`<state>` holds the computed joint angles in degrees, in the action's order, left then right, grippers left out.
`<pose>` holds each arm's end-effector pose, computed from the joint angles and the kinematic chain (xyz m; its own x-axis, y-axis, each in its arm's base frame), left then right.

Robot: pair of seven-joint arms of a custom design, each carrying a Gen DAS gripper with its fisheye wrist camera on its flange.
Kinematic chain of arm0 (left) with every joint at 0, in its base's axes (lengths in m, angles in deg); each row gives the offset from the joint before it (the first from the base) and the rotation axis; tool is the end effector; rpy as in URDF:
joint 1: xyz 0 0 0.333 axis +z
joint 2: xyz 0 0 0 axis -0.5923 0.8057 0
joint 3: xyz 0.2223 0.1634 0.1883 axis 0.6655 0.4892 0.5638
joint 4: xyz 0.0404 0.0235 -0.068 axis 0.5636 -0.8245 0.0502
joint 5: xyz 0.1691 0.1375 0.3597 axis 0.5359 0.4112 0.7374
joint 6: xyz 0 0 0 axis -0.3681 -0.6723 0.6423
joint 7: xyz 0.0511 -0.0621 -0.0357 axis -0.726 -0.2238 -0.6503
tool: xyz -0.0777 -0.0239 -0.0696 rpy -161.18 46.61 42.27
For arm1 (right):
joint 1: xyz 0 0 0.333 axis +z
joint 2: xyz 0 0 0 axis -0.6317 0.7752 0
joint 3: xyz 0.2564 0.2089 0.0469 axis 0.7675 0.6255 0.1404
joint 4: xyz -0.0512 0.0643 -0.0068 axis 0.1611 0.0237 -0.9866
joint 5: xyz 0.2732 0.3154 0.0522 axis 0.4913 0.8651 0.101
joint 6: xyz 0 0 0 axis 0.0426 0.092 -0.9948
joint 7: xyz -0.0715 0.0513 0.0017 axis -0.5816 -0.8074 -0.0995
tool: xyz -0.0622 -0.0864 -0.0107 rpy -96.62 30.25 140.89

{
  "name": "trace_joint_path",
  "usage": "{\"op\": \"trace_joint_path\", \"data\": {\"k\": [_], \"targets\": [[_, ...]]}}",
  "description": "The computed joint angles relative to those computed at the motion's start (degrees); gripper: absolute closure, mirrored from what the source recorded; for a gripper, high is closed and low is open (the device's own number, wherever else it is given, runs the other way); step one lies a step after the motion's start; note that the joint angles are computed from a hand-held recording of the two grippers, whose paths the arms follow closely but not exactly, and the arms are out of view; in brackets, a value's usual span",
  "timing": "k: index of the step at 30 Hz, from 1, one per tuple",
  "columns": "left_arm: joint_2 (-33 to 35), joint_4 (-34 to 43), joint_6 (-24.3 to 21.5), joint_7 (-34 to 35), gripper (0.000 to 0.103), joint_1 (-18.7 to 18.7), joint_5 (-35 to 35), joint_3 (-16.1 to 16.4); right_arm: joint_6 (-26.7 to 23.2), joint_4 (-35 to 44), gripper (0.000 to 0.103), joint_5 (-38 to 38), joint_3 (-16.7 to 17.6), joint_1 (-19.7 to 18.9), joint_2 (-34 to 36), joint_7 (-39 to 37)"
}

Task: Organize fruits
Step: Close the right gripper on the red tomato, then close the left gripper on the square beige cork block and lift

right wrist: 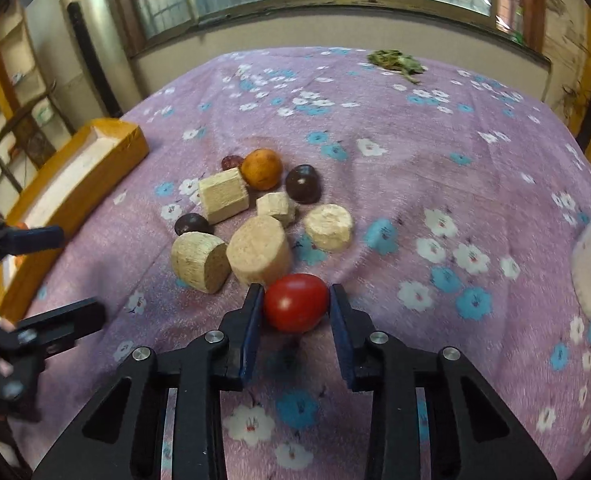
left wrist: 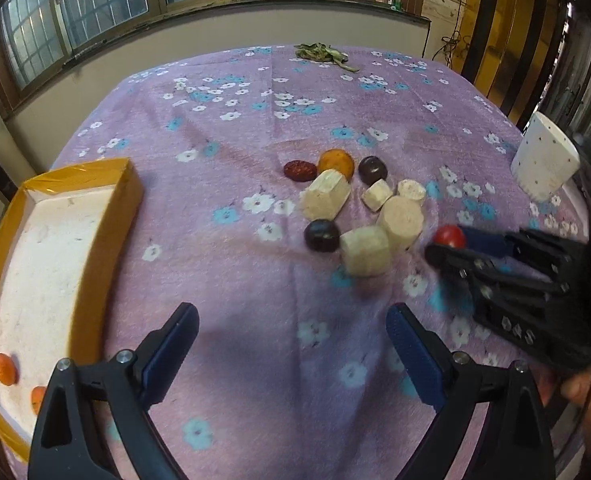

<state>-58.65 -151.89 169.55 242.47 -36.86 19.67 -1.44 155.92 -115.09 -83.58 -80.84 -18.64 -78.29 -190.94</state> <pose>0.5211 -0.0269 0.3511 -0.6835 -0.7299 0.0116 -0.6250 0.5770 -0.5258 0.4551 0.2657 0.3084 -0.2305 -0.9624 -0.1439 -0.7442 0.2697 -0.6111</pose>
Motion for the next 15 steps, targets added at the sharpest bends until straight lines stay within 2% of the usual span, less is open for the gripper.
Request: {"op": "trace_joint_path", "data": {"k": [3,6,9,10,11,12,15], "targets": [[1.29,0.97,-0.73,-1.53,0.007,-0.71,-0.67,-0.76,0.23,-2.29,0.071,-0.83,0.27,-0.01,-2.12,3.26],[2.80,1.88,-0.42,-3.78,0.009,-1.36,-0.65,-1.66,-0.42,-3.96,0.071,0.72,1.03,-0.03,-3.43,3.20],[5.11,3.98,-3.50,-8.50,0.031,-1.26,2.06,-2.04,-0.87,-4.98,0.071,0.47,1.67,-0.03,-4.29,4.82],[5.85,4.48,-3.90,-9.85,0.043,-1.23,3.11,-2.23,-0.89,-5.04,0.071,0.44,1.82,-0.07,-4.36,5.21],[6.31,4.59,-3.28,-9.86,0.047,-1.24,2.95,-2.58,-0.85,-5.14,0.071,0.46,1.90,-0.12,-4.43,5.48],[6.12,4.28,-2.47,-6.60,0.049,-1.05,-0.27,-3.10,-0.95,-5.22,0.071,0.54,2.04,-0.10,-4.49,5.70],[5.85,4.40,-5.27,-3.83,0.068,-0.41,-2.42,-3.07,-1.43,-5.31,0.071,0.99,2.45,0.09,-4.67,6.05]]}}
